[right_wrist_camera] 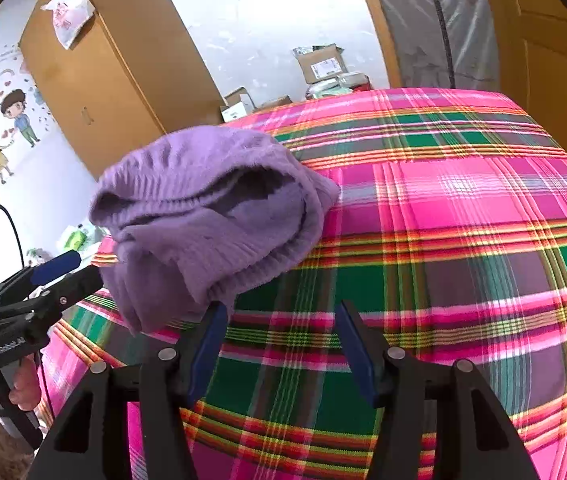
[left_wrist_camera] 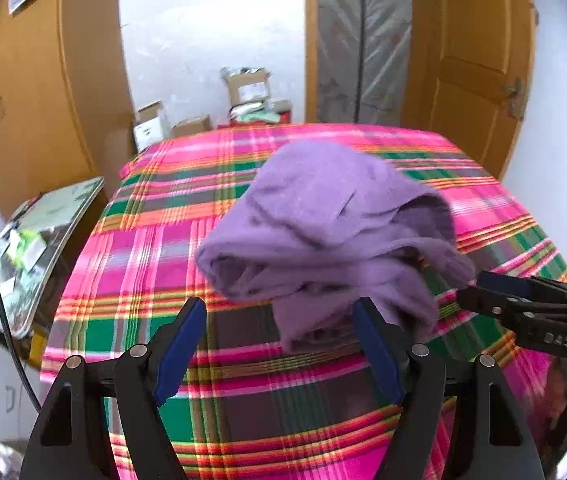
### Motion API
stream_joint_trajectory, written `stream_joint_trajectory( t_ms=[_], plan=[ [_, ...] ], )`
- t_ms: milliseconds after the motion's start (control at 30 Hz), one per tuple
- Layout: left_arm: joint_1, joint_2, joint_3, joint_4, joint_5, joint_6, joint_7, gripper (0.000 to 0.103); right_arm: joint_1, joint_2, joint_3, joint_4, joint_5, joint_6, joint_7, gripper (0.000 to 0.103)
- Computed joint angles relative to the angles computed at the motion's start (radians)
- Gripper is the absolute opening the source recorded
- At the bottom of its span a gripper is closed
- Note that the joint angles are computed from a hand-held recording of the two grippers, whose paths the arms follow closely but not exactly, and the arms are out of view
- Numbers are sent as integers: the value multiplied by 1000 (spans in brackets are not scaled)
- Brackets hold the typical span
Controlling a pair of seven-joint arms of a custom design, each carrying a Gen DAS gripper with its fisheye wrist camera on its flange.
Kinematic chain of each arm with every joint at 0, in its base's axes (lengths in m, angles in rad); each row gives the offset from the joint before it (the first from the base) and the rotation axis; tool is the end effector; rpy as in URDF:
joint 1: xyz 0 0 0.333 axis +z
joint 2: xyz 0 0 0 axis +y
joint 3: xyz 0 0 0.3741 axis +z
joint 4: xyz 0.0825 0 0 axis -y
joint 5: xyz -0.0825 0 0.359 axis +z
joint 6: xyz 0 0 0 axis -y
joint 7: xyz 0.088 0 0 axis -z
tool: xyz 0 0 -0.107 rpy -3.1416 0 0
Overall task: Fold clothes
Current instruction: 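Lower both grippers onto the lilac sweater and pinch its fabric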
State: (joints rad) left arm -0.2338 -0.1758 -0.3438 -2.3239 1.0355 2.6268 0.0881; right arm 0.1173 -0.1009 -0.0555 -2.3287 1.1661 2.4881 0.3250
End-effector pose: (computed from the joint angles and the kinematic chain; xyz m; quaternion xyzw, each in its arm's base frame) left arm 0.3901 -0.2891 0.5183 -0.6703 0.6192 -0.2722 0.3054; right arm 0.4892 0.0252 0.4764 -0.7684 0.4953 -0.0300 0.4042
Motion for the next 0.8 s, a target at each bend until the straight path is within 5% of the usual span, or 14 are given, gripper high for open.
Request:
stream_joint_trajectory(
  t_ms=[300,567,633,800],
  plan=[
    [-14,70,5,108,67,-85,122,78,-34,36,-24,83,49,-121,-69,58],
    [-32,163,78,186,-64,-64,273,78,-84,211,14,223,-71,-256,175,58],
    [-32,168,88,193,-62,-55,278,71,-93,231,28,242,-60,-261,179,57],
    [-22,180,108,197,-112,-6,326,41,-109,264,51,299,-65,-304,206,20]
  ],
)
